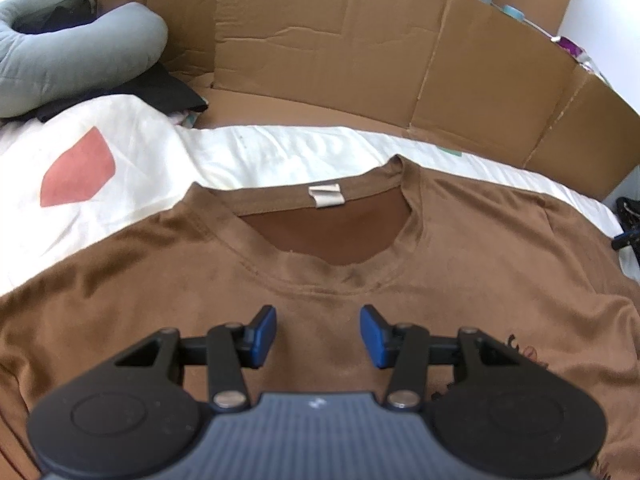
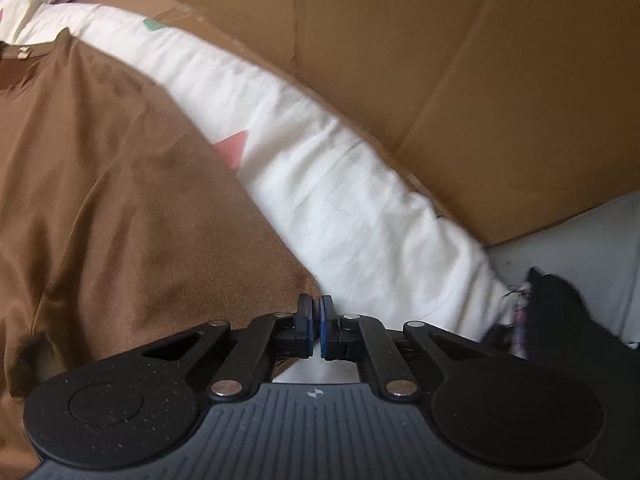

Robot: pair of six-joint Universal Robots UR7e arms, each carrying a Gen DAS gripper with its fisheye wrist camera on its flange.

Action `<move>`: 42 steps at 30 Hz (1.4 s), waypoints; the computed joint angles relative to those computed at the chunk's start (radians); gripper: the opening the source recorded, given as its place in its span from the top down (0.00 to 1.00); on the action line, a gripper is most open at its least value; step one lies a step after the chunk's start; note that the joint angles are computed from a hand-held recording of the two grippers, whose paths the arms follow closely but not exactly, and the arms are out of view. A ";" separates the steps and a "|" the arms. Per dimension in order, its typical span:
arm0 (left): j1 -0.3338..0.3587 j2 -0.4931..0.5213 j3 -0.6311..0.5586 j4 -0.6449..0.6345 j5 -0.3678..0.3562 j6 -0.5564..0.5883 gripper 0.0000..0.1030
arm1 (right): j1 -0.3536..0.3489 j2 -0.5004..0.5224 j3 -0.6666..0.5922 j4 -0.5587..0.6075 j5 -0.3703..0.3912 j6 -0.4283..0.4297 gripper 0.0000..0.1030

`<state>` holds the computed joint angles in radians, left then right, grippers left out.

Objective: Fold clothes
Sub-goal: 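Open both tools and smooth the T-shirt flat, collar facing up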

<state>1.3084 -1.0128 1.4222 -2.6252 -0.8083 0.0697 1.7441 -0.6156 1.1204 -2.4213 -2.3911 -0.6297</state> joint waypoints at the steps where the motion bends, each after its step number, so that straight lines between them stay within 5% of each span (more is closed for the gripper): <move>1: 0.000 0.000 0.000 -0.002 -0.001 0.004 0.52 | 0.001 0.003 -0.008 -0.007 -0.007 -0.005 0.99; 22: -0.002 0.002 0.003 -0.005 -0.018 0.023 0.52 | -0.009 0.126 -0.188 -0.148 -0.098 -0.176 0.99; 26: -0.005 0.002 0.002 0.000 -0.027 0.026 0.52 | -0.006 0.110 -0.168 -0.150 -0.105 -0.136 0.94; 29: -0.007 0.004 0.001 0.000 -0.036 0.028 0.52 | 0.005 0.056 -0.098 -0.131 -0.077 -0.086 0.76; 42: -0.012 0.015 -0.004 0.000 -0.061 0.038 0.52 | 0.015 -0.115 0.144 0.103 -0.012 0.319 0.75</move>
